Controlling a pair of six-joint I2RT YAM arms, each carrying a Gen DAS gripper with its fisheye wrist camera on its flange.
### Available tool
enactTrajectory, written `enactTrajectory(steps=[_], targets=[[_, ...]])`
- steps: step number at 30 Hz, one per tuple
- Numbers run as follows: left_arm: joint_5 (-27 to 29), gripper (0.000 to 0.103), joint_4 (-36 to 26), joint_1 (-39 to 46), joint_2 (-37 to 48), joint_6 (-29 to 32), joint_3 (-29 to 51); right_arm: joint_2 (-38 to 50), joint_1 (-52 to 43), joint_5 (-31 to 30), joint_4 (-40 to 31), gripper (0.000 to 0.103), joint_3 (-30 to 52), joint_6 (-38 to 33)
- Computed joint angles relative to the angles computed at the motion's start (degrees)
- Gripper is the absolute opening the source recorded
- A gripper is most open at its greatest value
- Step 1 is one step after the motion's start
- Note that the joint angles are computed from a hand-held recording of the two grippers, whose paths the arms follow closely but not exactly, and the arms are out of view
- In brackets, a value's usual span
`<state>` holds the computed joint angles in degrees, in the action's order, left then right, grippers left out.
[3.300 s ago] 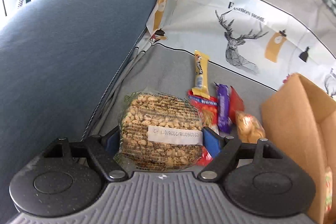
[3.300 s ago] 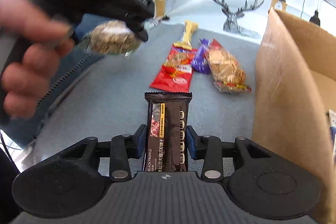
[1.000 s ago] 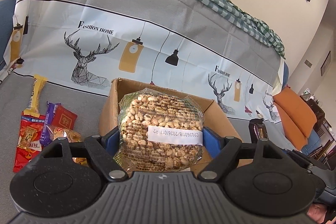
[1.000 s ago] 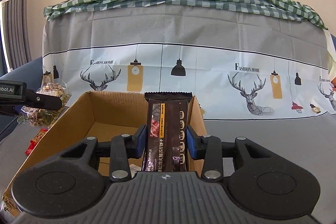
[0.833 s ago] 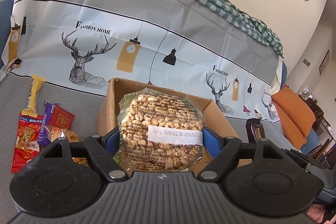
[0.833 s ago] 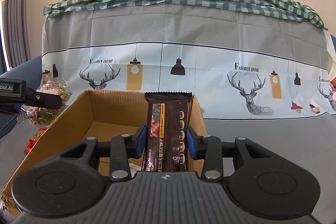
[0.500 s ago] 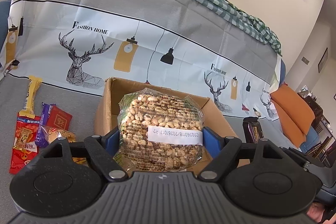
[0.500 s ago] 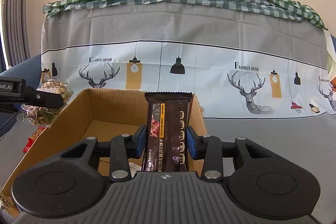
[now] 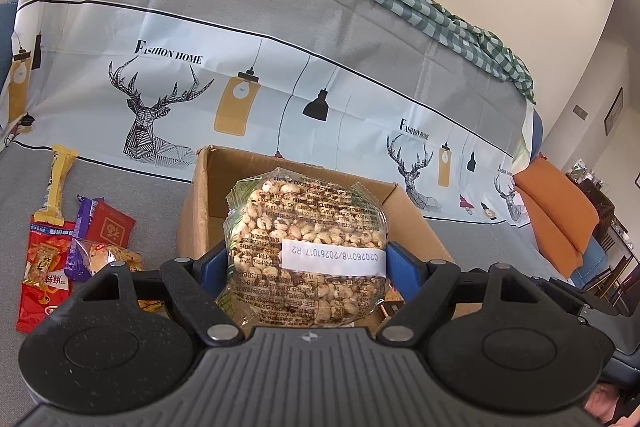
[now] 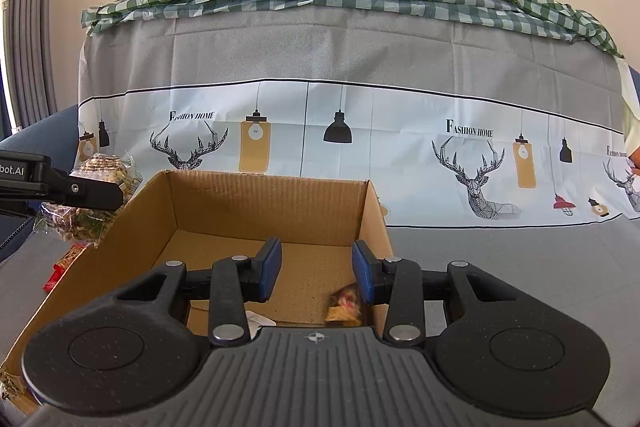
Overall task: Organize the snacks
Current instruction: 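Open the right tool to drop the chocolate bar while the left releases the nut-cake packet, then move both open tools away from the box back to the snack pile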
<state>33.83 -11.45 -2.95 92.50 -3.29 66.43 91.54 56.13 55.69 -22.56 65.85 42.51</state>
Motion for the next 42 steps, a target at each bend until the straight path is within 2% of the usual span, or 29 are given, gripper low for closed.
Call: enactTrajectory(steps=[4,6,8,12,15,17,19,21,25,28,31,32,34,36,40,42], targets=[[0.8,0.091,-1.8,-0.5,0.5,1.9,0.7,1.0,0.0,0.5,-2.7,0.044,1.4,1.6],[0.6,0.091,-2.1,-0.8,0.4,2.8,0.7,2.2,-0.3,1.1,-6.6,0.059,3.0,4.2],[-0.1,0.094,-1.9,-0.8,0.3,3.1,0.4,4.0,-1.0,1.2,-12.8,0.065,5.3,8.9],[-2.0,0.094,-0.8,-0.2,0.3,1.1,0.2,5.9,-3.0,-0.4,-22.3,0.069,7.1,19.2],[-8.6,0.094,0.2,-0.6,0.1,0.4,0.0,7.1,-4.4,-2.9,-27.1,0.069,7.4,25.3],[-14.1,0.094,-1.8,-1.1,1.3,0.9,1.6,7.3,-5.2,-5.1,-27.7,0.069,7.0,27.3],[-16.5,0.094,-4.5,-0.9,3.1,0.7,3.6,7.5,-5.6,-6.5,-28.0,0.069,6.7,28.2],[-16.1,0.092,-6.1,-0.3,4.2,0.4,4.9,8.2,-5.9,-7.2,-29.0,0.067,7.3,28.6],[-16.0,0.081,-8.3,-0.7,4.8,3.4,5.6,9.3,-6.5,-7.8,-32.0,0.064,8.5,31.0],[-15.1,0.073,-9.4,-1.4,5.3,4.5,5.6,8.3,-6.8,-8.6,-30.4,0.060,7.3,30.5],[-13.8,0.067,-9.8,-1.7,5.4,4.8,5.5,7.8,-6.5,-8.7,-28.6,0.045,6.8,28.4],[-13.1,0.066,-10.0,-1.7,5.5,5.0,5.5,7.3,-6.5,-9.0,-27.3,0.037,6.3,27.3],[-11.4,0.064,-10.3,-1.8,5.5,5.3,5.4,7.1,-6.4,-9.4,-25.7,0.027,6.1,25.5],[-12.2,0.064,-9.8,-2.3,5.1,5.7,4.9,7.0,-6.4,-9.9,-25.0,0.017,6.1,24.3],[-11.2,0.064,-9.9,-1.8,5.4,4.5,5.1,6.4,-6.5,-10.7,-23.7,0.014,5.4,23.3],[-10.7,0.064,-10.0,-1.6,5.6,4.0,5.4,6.2,-6.7,-11.3,-23.3,0.017,5.1,22.7]])
